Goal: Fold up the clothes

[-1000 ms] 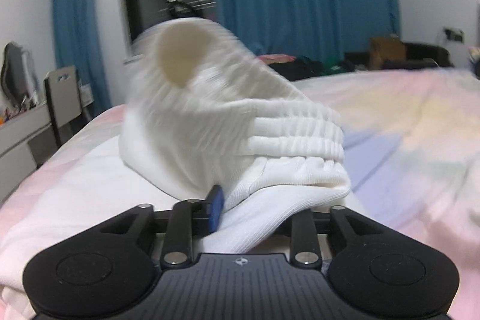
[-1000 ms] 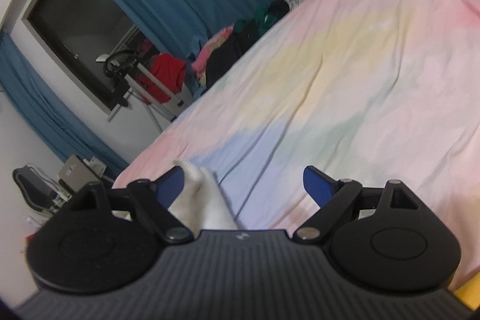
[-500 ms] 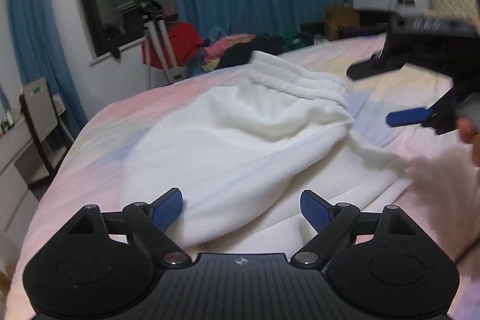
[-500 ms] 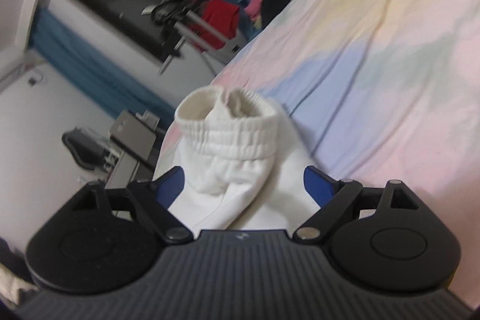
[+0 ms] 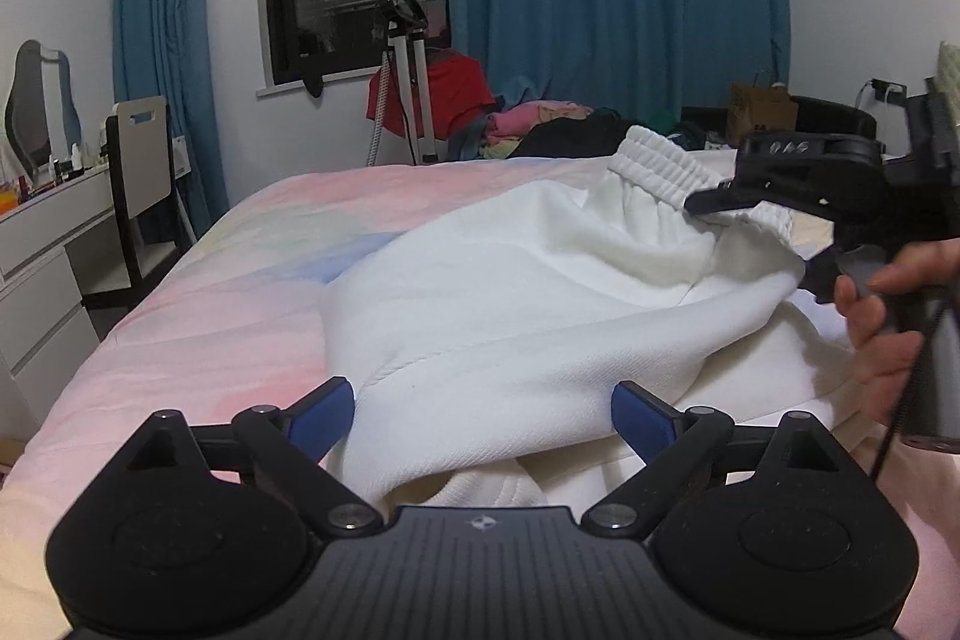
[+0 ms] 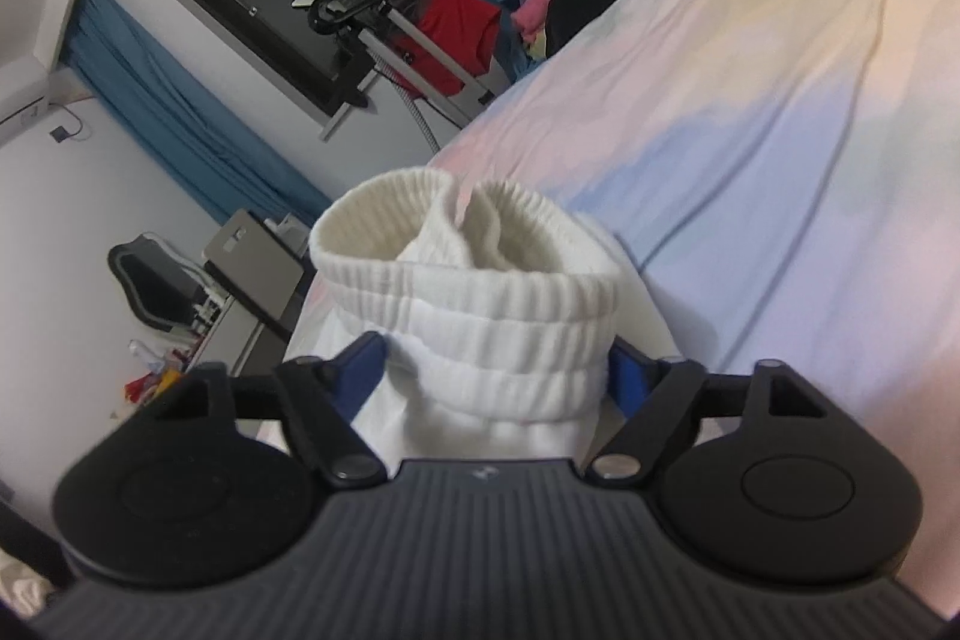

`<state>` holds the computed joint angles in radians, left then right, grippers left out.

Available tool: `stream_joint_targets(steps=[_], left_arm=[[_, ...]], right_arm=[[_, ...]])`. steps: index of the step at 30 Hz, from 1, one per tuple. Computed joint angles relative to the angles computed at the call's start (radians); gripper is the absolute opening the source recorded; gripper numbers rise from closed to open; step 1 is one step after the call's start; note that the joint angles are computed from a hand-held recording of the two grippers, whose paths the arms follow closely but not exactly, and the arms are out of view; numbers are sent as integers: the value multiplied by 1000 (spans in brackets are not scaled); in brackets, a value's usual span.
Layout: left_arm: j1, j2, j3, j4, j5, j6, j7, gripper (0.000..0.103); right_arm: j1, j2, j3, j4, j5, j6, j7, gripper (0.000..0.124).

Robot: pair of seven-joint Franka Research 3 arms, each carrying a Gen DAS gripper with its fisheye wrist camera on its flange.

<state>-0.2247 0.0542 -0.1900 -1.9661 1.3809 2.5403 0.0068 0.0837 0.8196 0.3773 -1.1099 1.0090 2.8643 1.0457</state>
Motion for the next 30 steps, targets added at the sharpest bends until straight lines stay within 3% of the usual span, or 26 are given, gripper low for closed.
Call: stream_joint_targets(steps=[3, 7, 9, 12, 14, 17, 19, 23, 25, 28, 30], left_arm=[[0, 14, 3, 11, 12, -4, -10, 95], [-4, 17, 4, 14, -14, -17, 10, 96], [-2, 17, 7, 13, -30, -15, 15, 96], [4, -3, 10, -6, -24, 6, -21, 96], [7, -14, 7, -17, -19, 11, -31, 96], [8, -24, -2, -28, -32, 2, -12, 96], [8, -24, -6, -31, -56, -6, 8, 96], [0, -13, -12, -28, -70, -50, 34, 96], [-4, -15, -13, -33, -67, -59, 44, 96], [-7, -21, -14, -42, -68, -67, 57, 97], [-8, -25, -16, -48, -68, -71, 61, 97]], right_arm=[[49, 20, -68, 36, -88, 9, 87, 54], [43, -34, -51, -34, -122, 71, 84, 40], [-2, -79, 20, -92, -75, 122, 5, 38], [-118, -156, 180, -198, 93, 208, -224, 38], [-166, -204, 223, -259, 202, 236, -318, 38], [-123, -264, 122, -344, 202, 235, -219, 38], [-82, -289, 23, -403, 179, 175, -61, 39], [-74, -316, -39, -451, 226, 72, 11, 46], [-31, -348, -87, -479, 189, 91, 22, 58], [63, -388, -177, -540, 29, 175, 121, 74], [47, -394, -146, -560, 8, 226, 100, 90]])
